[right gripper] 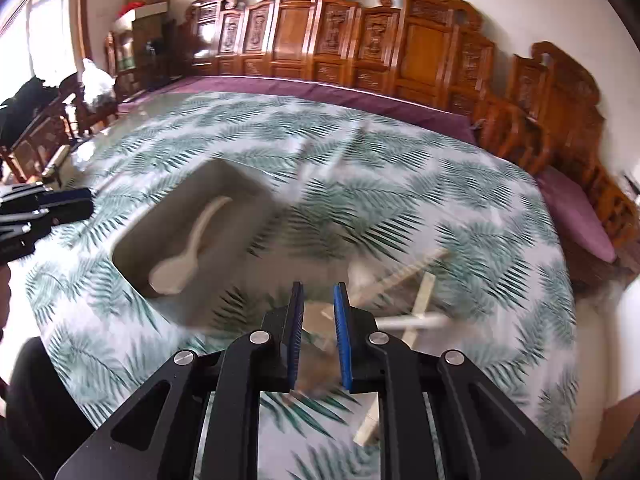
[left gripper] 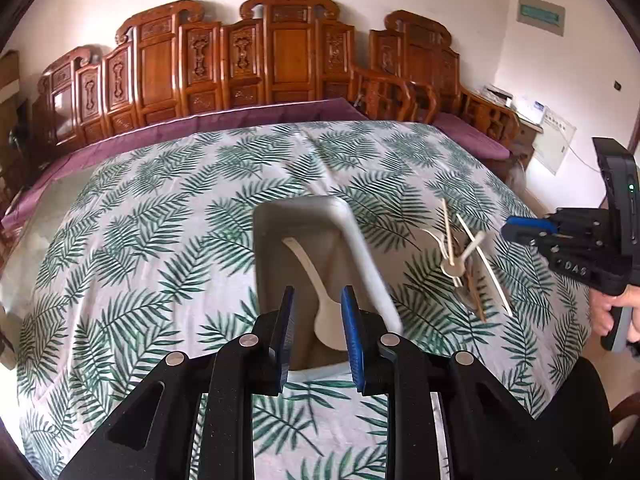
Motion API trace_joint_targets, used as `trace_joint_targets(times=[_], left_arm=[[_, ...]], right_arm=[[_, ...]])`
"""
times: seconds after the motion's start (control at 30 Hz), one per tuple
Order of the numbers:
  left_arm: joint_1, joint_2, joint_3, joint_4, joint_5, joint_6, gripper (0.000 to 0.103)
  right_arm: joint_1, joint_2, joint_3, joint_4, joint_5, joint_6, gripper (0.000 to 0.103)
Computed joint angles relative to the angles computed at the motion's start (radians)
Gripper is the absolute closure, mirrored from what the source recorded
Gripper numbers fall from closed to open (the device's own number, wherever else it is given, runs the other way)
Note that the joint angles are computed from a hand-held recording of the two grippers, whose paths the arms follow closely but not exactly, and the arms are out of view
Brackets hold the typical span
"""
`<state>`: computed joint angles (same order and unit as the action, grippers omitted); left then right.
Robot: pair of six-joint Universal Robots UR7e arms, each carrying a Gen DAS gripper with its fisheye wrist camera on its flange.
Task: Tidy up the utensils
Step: 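Return to the pile and grasp a wooden chopstick with the right tool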
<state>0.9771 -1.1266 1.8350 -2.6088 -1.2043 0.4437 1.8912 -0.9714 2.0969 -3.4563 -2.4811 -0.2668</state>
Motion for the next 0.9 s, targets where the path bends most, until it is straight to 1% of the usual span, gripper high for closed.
trace_joint_targets(times=[0.07,0.13,0.2,0.37,0.4,0.47,0.57,0.8,0.9], left_arm=[[-0.009,-0.003,0.014,0.002,-0.004,-0.002,0.081],[-0.021,-0.007,0.033,0.000,-0.005,-0.010,0.081],[-0.031,-0.006,0.043,0.004,-0.011,-0.029,0.081],[-0.066,0.012,0.058,0.013,-0.016,-0.067,0.081],[-0.073,0.015,0.062,0.011,-0.016,-0.071,0.081],[-0.088,0.025,0.069,0.010,-0.012,-0.079,0.081],[-0.105,0.036,0.079,0.007,-0.010,-0.087,0.081],[-0.131,0.067,0.092,-0.002,0.001,-0.119,0.081],[-0.137,0.076,0.095,-0.002,0.008,-0.120,0.081]], right_arm=[[-0.008,-0.022,0.042,-0.031,0.001,0.009,0.086],[-0.019,-0.039,0.085,-0.068,-0.004,0.020,0.083],[-0.029,-0.049,0.121,-0.098,0.005,0.030,0.076],[-0.067,-0.062,0.174,-0.150,0.044,0.056,0.075],[-0.074,-0.063,0.174,-0.148,0.053,0.063,0.075],[-0.108,-0.076,0.181,-0.133,0.090,0.082,0.075],[-0.152,-0.081,0.174,-0.108,0.127,0.102,0.075],[-0.217,-0.050,0.125,-0.057,0.151,0.110,0.075],[-0.239,-0.047,0.109,-0.034,0.157,0.132,0.075]])
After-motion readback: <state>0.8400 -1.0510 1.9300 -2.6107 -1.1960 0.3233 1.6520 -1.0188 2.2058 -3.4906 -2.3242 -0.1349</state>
